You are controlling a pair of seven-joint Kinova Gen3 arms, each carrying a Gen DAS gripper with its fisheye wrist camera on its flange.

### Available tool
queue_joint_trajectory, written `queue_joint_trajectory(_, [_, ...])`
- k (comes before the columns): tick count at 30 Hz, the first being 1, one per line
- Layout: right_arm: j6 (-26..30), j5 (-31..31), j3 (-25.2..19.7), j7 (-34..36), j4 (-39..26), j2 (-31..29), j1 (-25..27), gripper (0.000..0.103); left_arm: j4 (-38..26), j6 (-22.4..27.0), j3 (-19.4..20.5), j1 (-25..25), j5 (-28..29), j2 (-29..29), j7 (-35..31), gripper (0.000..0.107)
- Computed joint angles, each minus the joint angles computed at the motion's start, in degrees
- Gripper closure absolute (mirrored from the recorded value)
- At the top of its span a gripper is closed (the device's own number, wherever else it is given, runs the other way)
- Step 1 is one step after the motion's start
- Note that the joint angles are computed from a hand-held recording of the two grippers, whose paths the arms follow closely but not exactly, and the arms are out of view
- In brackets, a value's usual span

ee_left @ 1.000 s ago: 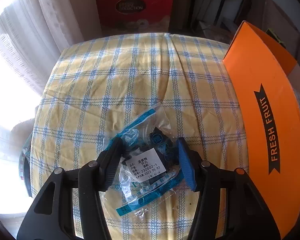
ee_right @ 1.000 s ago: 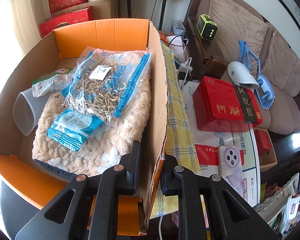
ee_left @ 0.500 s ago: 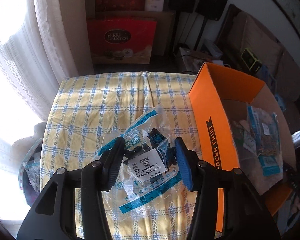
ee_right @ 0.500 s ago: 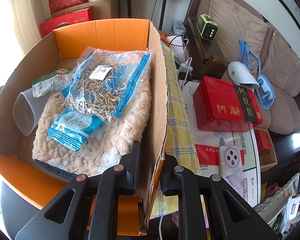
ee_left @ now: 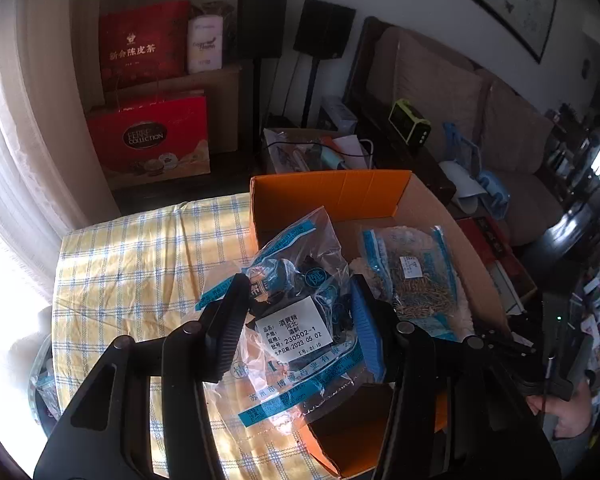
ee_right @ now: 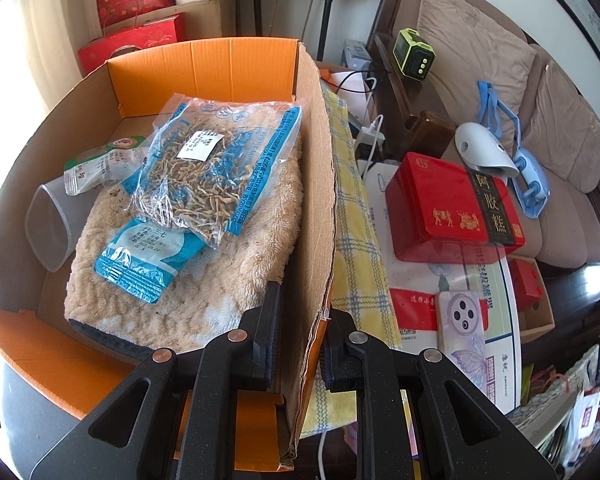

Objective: Organize objects
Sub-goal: 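Carry the bag of dark pieces with the left tool over the box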

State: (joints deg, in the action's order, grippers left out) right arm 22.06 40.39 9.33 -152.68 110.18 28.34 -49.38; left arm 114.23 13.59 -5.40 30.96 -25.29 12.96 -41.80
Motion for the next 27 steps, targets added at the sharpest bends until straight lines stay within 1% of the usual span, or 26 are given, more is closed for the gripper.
queue_joint_trajectory(2, [0.0, 0.0, 0.0, 0.0, 0.1, 0.0, 0.0, 0.086, -0.8, 0.0, 2.8, -1.6, 2.0, 0.3, -2.2, 0.060])
queue_joint_trajectory(3, [0.1, 0.0, -0.1, 0.0, 0.0, 0.0, 0.1, 0.086, -1.0, -0.2, 3.5, -1.9, 2.8, 0.5, -3.0, 0.060])
queue_joint_trajectory(5, [0.0, 0.1, -0.1, -0.1, 0.0, 0.1, 0.0, 0.086, -1.9, 0.2, 3.4, -0.8, 3.2, 1.3, -3.5, 0.060])
queue_joint_trajectory(7, [0.0, 0.1, -0.1, -0.1, 0.0, 0.0, 0.1, 0.086, -2.8, 0.3, 4.5, -1.0, 4.5, 2.1, -5.1, 0.060])
queue_joint_trajectory(14, [0.0, 0.1, -0.1, -0.1, 0.0, 0.0, 0.1, 0.086, -5.9, 1.3, 5.0, 1.4, 7.4, 5.5, -8.2, 0.060])
queue_joint_trajectory(19, [0.1, 0.1, -0.2, -0.1, 0.0, 0.0, 0.1, 0.086, -7.9, 1.8, 7.0, 1.0, 10.8, 7.5, -11.9, 0.060])
queue_joint_trajectory(24, [0.1, 0.1, -0.2, -0.1, 0.0, 0.0, 0.1, 0.086, -9.0, 1.6, 9.7, -0.7, 15.0, 9.4, -16.3, 0.060])
queue_joint_trajectory(27, [0.0, 0.1, -0.2, -0.1, 0.0, 0.0, 0.1, 0.086, -9.8, 1.8, 10.6, -1.3, 17.2, 10.4, -18.5, 0.060])
